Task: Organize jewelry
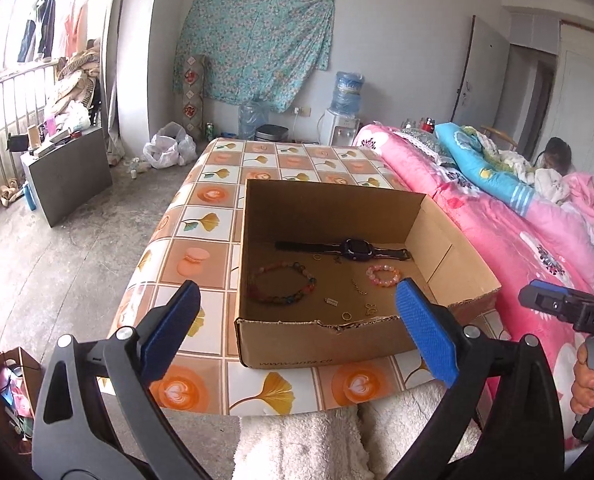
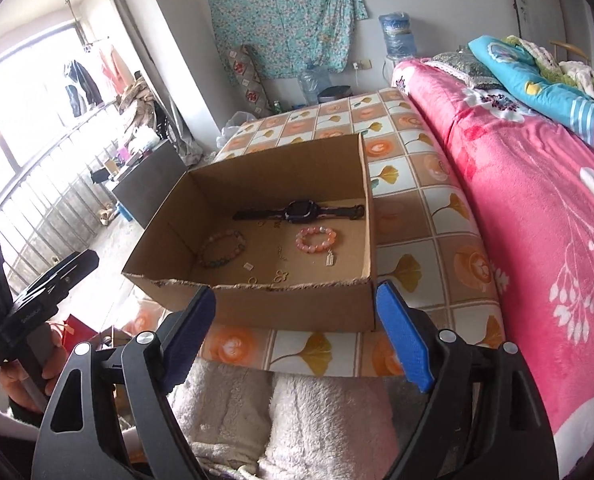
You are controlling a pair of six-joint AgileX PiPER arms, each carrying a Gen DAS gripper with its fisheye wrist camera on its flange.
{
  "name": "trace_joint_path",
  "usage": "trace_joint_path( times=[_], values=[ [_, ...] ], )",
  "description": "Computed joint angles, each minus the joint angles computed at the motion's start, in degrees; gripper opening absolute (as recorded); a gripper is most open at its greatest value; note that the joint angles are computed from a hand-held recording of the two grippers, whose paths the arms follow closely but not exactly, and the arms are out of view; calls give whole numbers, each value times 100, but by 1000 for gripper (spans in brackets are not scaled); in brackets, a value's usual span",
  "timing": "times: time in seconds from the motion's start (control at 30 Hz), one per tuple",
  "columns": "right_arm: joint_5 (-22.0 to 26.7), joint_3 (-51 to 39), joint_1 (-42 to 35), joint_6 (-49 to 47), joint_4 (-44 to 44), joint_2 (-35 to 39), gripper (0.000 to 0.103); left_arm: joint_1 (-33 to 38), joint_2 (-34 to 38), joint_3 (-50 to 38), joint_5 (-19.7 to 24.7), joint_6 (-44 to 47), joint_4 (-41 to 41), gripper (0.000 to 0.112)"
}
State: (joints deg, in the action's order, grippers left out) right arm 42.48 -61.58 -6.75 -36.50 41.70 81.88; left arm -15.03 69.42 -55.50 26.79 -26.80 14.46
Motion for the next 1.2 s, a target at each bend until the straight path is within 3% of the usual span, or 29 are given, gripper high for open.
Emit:
trace_joint_path(
  times=[0.2, 0.37, 0.5, 0.8, 1.2],
  values=[
    [-211, 207, 514, 829, -749, 20, 88, -737, 292, -166, 680, -1724, 1514, 95],
    [-49, 29, 761, 1078, -1010, 229, 90, -875, 643, -501, 1216, -2046, 1796, 95],
    [-150, -159, 1047, 1582, -1451, 377, 90, -717, 928, -839, 1564, -1552, 1239, 95],
    [-466, -391, 1650, 2531, -2274, 656, 90, -723, 1321, -991, 1966, -1373, 818, 95],
    [-503, -487, 1756, 3033, -2687, 831, 90, -672, 1620, -1145, 2127, -847, 238, 95]
  ],
)
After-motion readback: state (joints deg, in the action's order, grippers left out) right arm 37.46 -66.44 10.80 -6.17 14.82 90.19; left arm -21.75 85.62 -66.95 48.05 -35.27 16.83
